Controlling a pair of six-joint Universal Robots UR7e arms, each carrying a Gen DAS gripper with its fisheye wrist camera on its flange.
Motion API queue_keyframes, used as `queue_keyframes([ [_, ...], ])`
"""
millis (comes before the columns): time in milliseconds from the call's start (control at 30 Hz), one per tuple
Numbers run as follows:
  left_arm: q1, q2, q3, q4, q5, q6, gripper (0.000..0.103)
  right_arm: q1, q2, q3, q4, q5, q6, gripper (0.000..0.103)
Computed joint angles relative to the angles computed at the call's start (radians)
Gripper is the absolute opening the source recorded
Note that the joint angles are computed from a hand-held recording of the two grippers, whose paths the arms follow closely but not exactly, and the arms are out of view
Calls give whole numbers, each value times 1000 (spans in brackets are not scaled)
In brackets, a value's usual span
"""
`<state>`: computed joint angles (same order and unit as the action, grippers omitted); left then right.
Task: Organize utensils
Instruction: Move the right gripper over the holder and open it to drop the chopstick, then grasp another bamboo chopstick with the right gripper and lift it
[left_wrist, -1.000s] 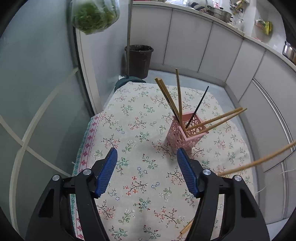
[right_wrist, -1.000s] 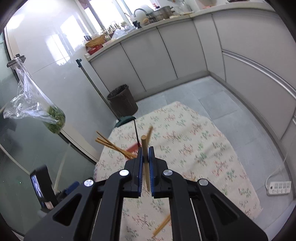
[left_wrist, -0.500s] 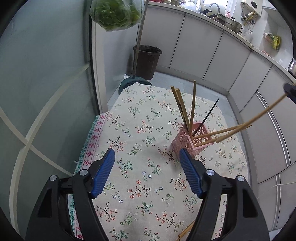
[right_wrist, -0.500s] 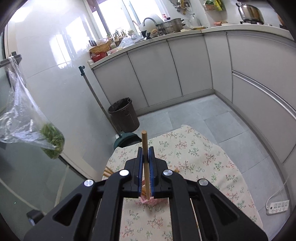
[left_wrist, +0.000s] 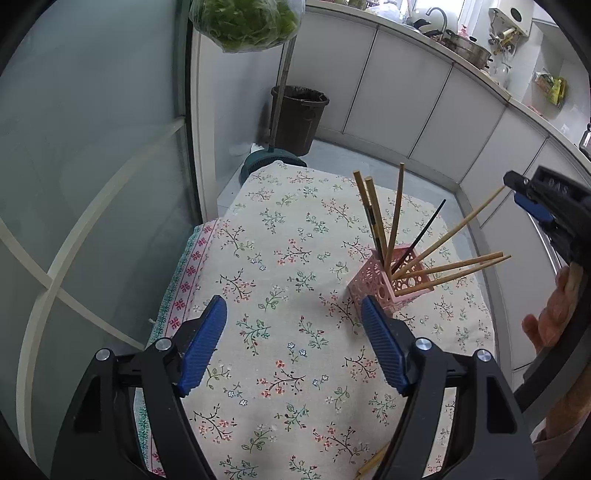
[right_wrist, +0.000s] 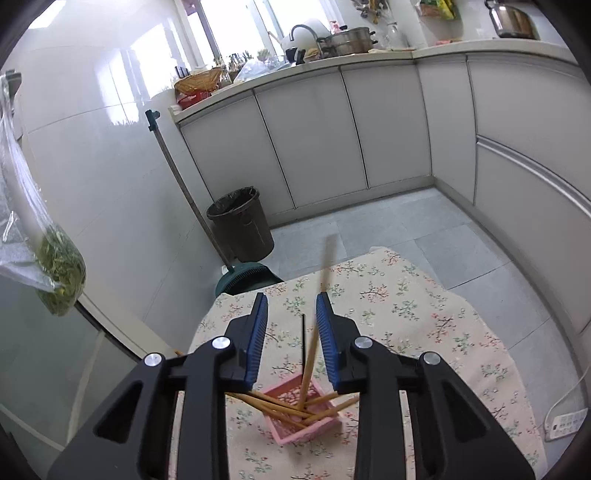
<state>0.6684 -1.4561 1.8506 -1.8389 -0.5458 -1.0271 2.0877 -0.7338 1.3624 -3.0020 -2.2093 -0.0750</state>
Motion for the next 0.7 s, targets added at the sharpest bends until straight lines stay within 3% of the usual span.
queue_keyframes([
  [267,-34,27,26,-74,56,68,74,37,-67,135,-100,-79,-109,41],
  [367,-41,24,32,-73,74,67,77,37,-125,230,-186,-66,-83,49],
  [500,-36,2,54,-157,49,93,79,-31,-258,356,-190,80,128,73],
  [600,-32,6,55,-185,35,108,79,-178,-350,400,-21,327,405,76],
  [667,-25,14,57,-230,5,141,80,-301,-351,386,116,536,601,76],
  [700,-23,19,55,-241,-5,150,80,-348,-340,388,129,632,655,76],
])
